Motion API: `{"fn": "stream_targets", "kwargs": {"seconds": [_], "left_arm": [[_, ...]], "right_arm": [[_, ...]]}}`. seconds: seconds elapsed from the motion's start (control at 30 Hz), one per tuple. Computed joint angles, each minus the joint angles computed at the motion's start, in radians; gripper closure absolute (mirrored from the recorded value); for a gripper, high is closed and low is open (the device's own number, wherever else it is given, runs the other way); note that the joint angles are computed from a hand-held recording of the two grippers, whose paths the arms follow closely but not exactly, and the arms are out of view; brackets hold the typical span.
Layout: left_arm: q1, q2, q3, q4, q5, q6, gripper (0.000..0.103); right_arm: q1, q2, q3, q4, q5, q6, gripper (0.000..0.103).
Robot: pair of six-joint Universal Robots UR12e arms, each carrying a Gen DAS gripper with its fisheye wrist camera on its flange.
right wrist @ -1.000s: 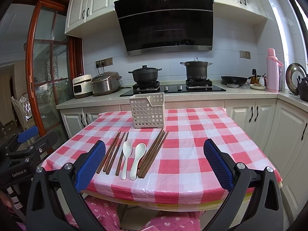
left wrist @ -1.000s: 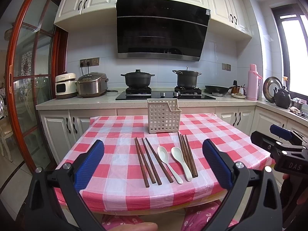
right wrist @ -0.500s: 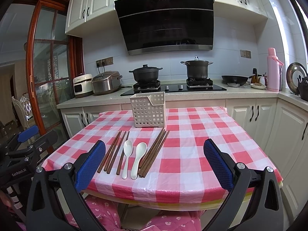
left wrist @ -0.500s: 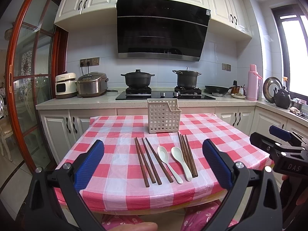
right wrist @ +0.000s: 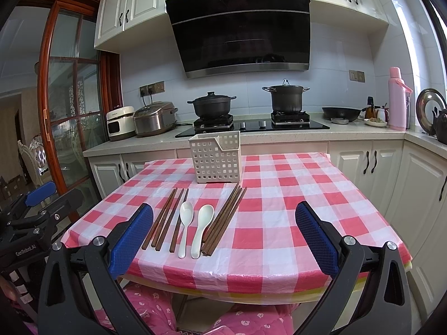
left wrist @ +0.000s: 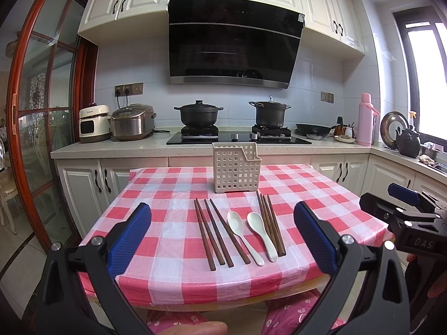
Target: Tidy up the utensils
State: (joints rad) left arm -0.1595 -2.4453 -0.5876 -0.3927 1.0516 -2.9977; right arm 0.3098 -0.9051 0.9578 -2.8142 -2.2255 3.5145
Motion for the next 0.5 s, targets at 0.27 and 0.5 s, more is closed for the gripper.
{"fn": "stream_targets", "kwargs": {"seconds": [0.27,0.5], "left_arm": [[0.002,0.006,-0.013,-0.012,-0.022,0.013,0.005],[0.003,-0.03,0.062,-0.108,-0.04,0.016,0.005]], "right_arm": [[0.0,0.006,-0.006,0.015,-0.004,0.005,0.007],[-0.013,0.021,-0.034,0.071,0.001,0.019,0.007]]}}
